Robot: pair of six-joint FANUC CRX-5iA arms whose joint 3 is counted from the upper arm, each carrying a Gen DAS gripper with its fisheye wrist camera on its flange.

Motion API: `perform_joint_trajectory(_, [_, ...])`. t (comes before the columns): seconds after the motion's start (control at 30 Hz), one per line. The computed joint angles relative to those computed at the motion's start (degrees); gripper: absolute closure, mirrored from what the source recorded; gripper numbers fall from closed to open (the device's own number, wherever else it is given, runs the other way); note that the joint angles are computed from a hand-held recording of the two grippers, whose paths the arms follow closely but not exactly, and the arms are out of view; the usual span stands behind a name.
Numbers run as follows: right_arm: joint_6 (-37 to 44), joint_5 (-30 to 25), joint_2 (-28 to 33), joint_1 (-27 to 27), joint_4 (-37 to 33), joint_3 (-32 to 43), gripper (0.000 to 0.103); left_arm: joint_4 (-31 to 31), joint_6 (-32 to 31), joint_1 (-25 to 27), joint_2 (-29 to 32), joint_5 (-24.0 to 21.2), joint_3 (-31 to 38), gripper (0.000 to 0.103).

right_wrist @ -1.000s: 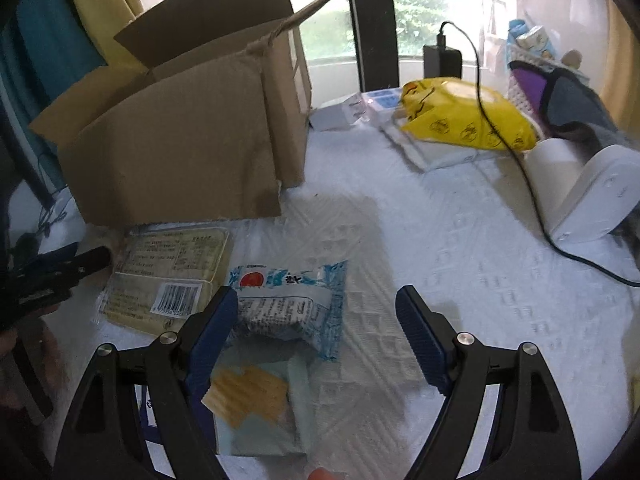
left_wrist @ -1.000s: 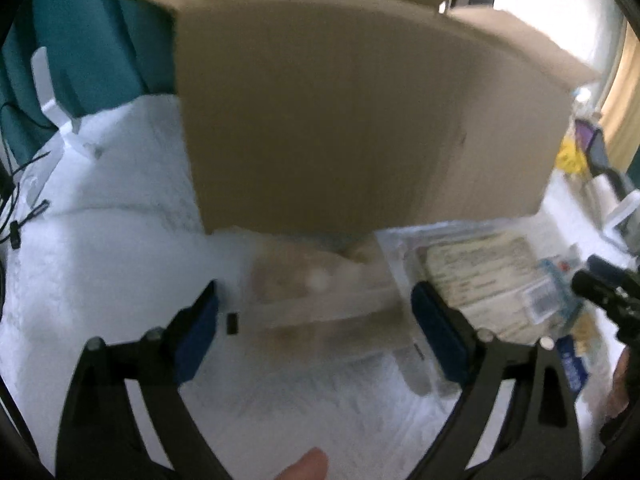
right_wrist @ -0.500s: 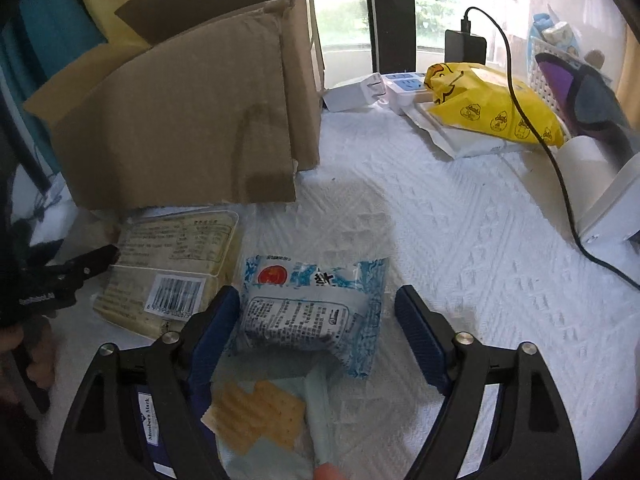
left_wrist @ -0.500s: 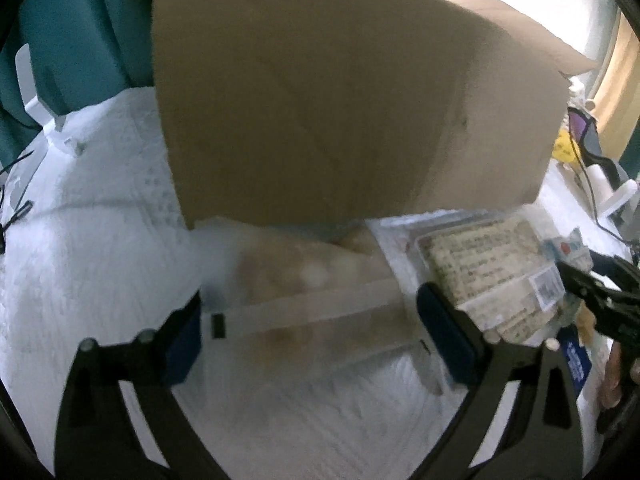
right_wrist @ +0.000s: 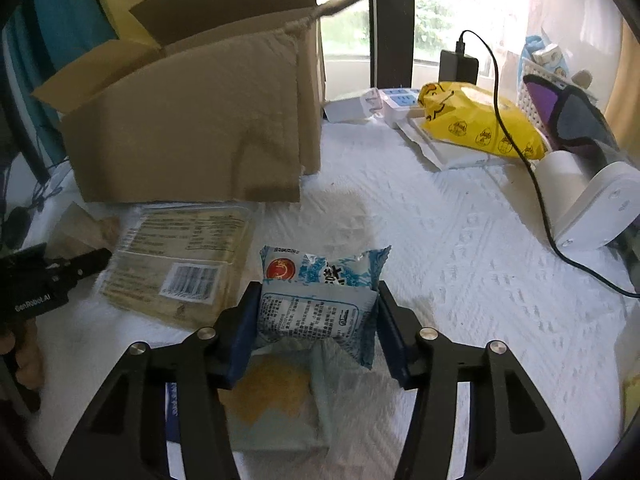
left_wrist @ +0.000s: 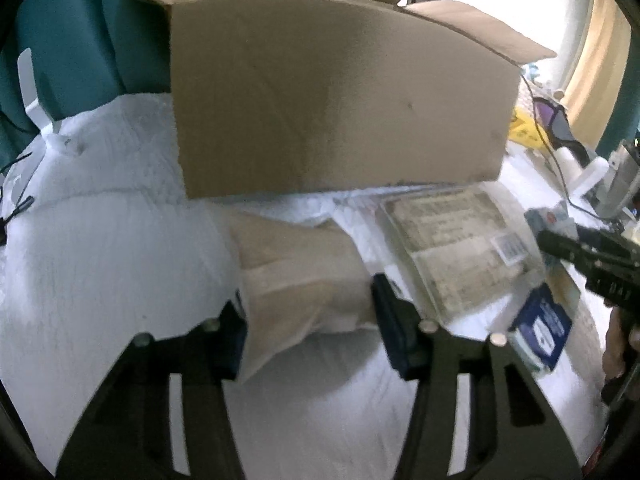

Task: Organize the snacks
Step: 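Carry both held snacks over the box and lower them in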

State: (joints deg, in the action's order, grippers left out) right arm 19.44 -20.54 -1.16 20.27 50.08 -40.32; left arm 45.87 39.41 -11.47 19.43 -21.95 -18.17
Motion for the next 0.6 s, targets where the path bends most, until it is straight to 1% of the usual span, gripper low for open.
perform_joint_trajectory(0.13, [-1.3, -0.1, -2.0, 0.6, 1.9, -1.2, 0.046, 4.2, -4.5, -0.1, -2.6, 1.7, -3.8, 0.050])
perform_joint_trajectory(0.27, [-1.6, -0.7, -3.4, 1.3, 2.3, -1.4, 0.046, 9.1, -9.2, -0.1, -5.5, 3.0, -7.5, 0.050])
perform_joint_trajectory(0.33, [-1.3, -0.6, -3.7, 1.4, 2.3, -1.2, 0.046, 13.1, -12.7, -0.1, -6.6, 3.8, -9.0, 0.050])
perform_joint_trajectory(0.47, [-1.3, -0.8, -4.6, 2.0, 3.3, -1.0, 0.046, 18.1, -17.6, -0.3, -9.2, 5.5, -11.0, 0.050])
perform_joint_trajectory(0.6, [-1.9, -0.8, -5.1, 2.6, 4.6, -0.6, 0.046, 21.5, -20.6, -0.3, -10.8, 5.6, -11.7, 0.050])
